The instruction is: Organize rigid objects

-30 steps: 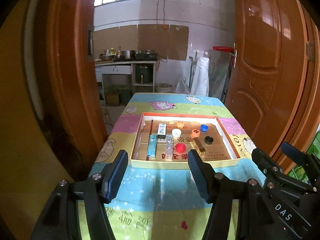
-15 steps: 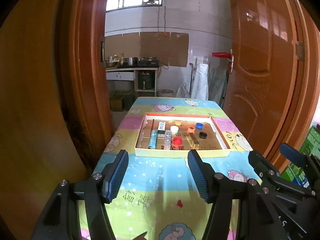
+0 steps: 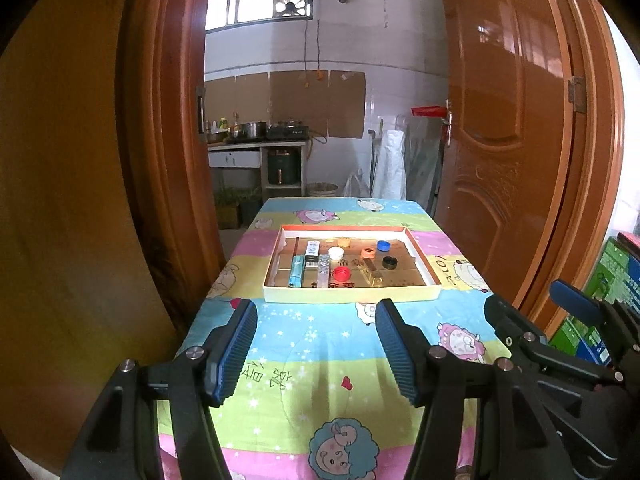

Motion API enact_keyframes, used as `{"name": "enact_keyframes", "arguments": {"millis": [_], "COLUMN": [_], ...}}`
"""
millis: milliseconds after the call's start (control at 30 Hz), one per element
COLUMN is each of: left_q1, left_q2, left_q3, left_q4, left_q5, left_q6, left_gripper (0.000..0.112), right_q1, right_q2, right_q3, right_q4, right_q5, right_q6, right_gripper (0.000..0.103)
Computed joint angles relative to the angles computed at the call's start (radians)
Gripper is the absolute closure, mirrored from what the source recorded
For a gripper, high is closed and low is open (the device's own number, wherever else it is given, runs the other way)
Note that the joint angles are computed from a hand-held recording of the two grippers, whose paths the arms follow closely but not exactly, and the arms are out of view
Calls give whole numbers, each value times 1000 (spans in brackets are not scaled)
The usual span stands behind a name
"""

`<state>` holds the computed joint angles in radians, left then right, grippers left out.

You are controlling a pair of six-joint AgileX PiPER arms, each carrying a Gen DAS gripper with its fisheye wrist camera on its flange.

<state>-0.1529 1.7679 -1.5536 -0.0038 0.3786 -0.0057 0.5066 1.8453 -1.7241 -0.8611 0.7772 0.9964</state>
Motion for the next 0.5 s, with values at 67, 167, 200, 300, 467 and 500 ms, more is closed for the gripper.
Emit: {"name": "enact_keyframes", "arguments": {"millis": [67,167,200,300,467,500], "left_q1": [0,-5,-6,-6,1,1], "left_q2": [-7,-22,-30,-44,-64,-67], "left_q3": [10,33,43,62,89,93], "left_q4": [7,34,42,58,36,32], "left_q5": [-6,-21,-27,-37,-51,-52], "left_q6": [-5,-31,-38,-53,-36,-33], "left_gripper": [51,51,51,51,51,51], "right_q1": [5,13,15,23,30,33], "right_q2": [-18,-37,-43,-50,-64,-67], "right_q3": [24,51,60,78,98,104], "right_q4": [-16,-40,-48,-73,-92,-97], "right_q5": [-4,-5,-5,-3,0,1], "right_q6": [19,45,55,83,106,111], "right_gripper": [28,28,28,28,28,28]}}
